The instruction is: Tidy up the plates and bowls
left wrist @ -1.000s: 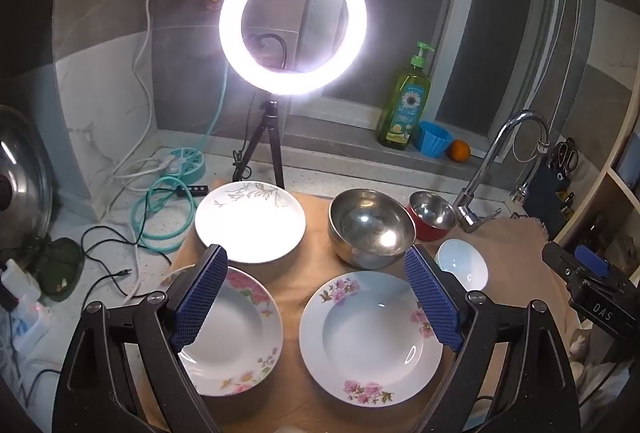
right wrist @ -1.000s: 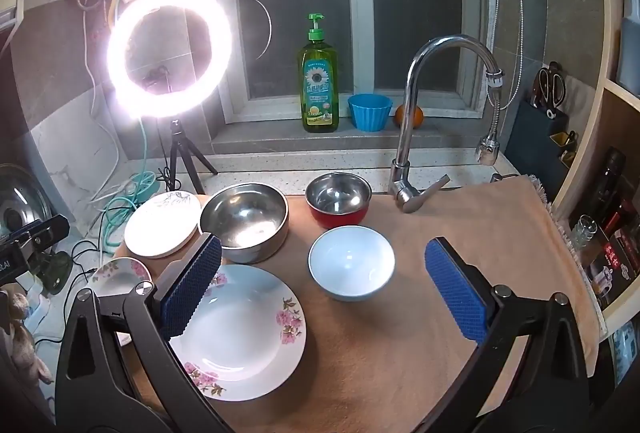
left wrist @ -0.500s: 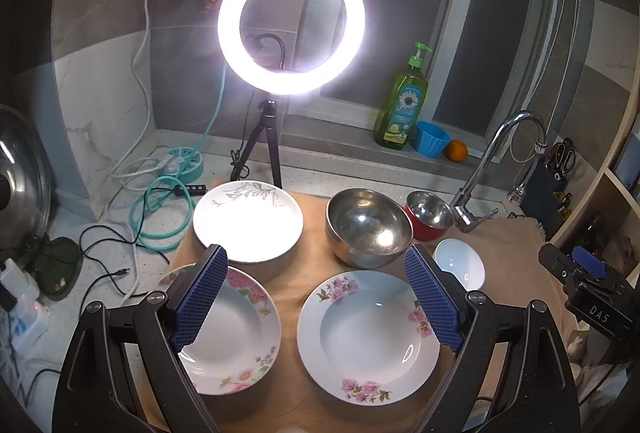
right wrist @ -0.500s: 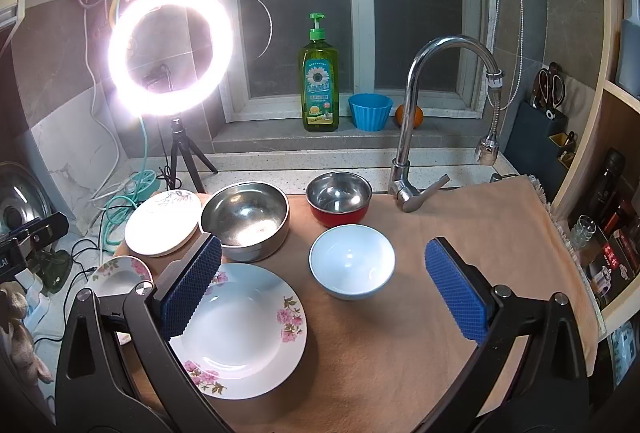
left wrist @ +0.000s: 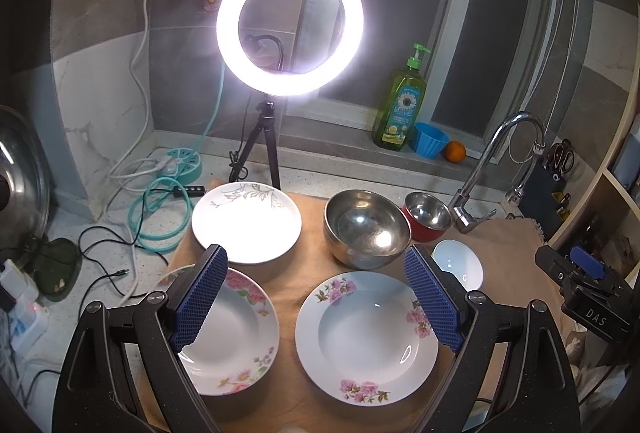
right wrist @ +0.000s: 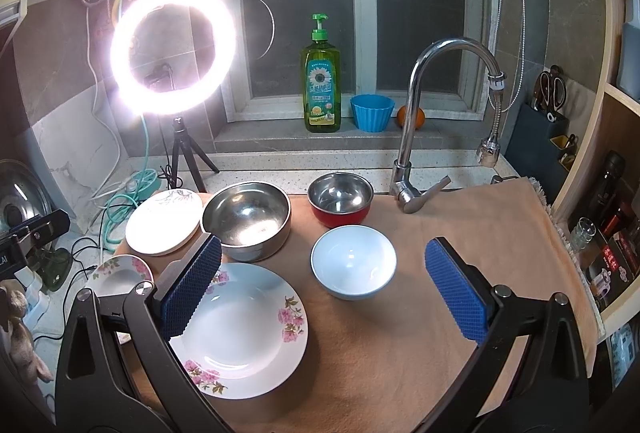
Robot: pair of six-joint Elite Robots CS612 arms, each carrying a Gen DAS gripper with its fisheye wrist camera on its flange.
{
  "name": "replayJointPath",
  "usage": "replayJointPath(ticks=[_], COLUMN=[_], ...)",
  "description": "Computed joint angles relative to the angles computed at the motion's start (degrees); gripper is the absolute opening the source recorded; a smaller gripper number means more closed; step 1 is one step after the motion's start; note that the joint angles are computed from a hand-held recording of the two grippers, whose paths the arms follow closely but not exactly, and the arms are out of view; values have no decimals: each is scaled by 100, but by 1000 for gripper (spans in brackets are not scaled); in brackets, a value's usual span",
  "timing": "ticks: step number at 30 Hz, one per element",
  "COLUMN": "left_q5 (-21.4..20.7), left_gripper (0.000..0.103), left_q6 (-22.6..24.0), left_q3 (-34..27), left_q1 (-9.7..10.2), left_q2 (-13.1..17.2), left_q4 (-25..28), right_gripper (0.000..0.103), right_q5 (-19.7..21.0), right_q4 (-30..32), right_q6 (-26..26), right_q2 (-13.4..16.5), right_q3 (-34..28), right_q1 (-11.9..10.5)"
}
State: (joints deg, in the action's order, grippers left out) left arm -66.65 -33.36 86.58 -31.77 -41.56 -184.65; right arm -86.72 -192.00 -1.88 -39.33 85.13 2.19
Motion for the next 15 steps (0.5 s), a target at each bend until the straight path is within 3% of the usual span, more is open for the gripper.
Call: replayJointPath(ticks=[15], left_q5=[8], left_gripper=[91], left_q6=[19], left_q3=[2], left_q1=[-11], left_q2=[-4], left_q4=[19], right_gripper=[103], right_q5=[32], right_q4=[54], right_q6=[3], right_q2=[-1], right_q3=[14], right_q1=[5])
